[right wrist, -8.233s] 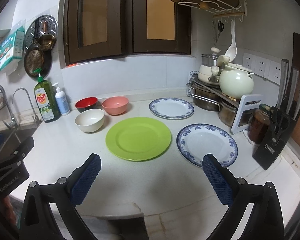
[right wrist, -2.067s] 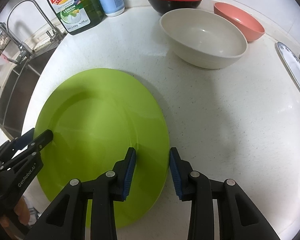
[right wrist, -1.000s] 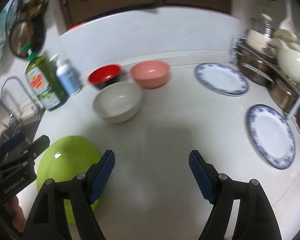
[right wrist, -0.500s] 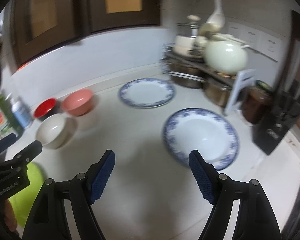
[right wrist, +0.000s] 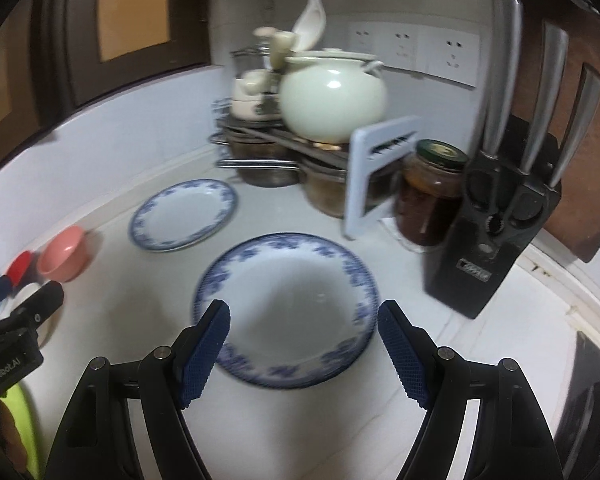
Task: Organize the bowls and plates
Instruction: 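Move both grippers to the rim of the large blue-and-white plate, then close both grippers on the blue-and-white plate rim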
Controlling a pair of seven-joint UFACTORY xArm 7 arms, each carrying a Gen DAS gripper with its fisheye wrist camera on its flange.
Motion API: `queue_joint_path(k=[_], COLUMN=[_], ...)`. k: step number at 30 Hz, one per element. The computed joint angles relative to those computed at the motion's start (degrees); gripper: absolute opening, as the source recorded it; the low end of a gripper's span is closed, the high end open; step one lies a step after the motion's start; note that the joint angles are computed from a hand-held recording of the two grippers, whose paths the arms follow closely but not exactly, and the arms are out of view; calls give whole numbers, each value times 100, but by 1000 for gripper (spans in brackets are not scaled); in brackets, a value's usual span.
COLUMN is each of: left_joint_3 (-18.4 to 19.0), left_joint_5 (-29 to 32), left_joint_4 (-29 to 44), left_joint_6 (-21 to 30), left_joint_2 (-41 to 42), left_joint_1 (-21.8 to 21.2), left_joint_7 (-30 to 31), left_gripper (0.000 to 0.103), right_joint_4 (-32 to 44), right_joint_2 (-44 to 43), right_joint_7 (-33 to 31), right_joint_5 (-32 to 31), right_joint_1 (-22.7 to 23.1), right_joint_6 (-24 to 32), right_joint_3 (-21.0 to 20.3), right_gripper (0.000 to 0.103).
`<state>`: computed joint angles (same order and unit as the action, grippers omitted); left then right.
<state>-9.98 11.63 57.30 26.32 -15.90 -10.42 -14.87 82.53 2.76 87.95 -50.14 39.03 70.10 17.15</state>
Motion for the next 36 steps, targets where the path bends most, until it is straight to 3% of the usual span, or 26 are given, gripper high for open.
queue_joint_path(k=[12, 16, 20, 23, 25, 29, 36], left_joint_3=[6, 84, 148, 110, 144, 172, 209], left_joint_5=[162, -264, -404, -876, -861, -909, -886], left_joint_4=[1143, 1541, 1789, 2072, 2223, 2453, 2758], left_joint_6=[528, 778, 865, 1079, 1197, 1347, 1563], left_joint_2=[1623, 2110, 2438, 2723, 2863, 3061, 3283], left_joint_1=[-472, -615, -716, -689, -755, -822, -918], left_joint_7=[44, 487, 754, 1159, 1178, 1238, 1320], left_gripper=[95, 93, 90, 86, 79, 75, 63], right_joint_4=[-847, -1096, -1093, -1043, -1000, -965, -1132], right_joint_2=[-184, -158, -15, 91, 166, 254, 316], right_joint_7=[-98, -111, -239, -357, -415, -570, -783], right_joint_5=[325, 662, 1005, 1138, 1237, 1475, 1974], right_joint_1=[-668, -906, -1037, -1071, -1090, -1116, -1237], right_joint_6=[-689, -1232, -1397, -1421, -1446, -1501, -1994], right_joint_3=[-243, -369, -447, -493, -531, -599, -701], right_gripper=[77, 77, 77, 77, 76, 76, 63])
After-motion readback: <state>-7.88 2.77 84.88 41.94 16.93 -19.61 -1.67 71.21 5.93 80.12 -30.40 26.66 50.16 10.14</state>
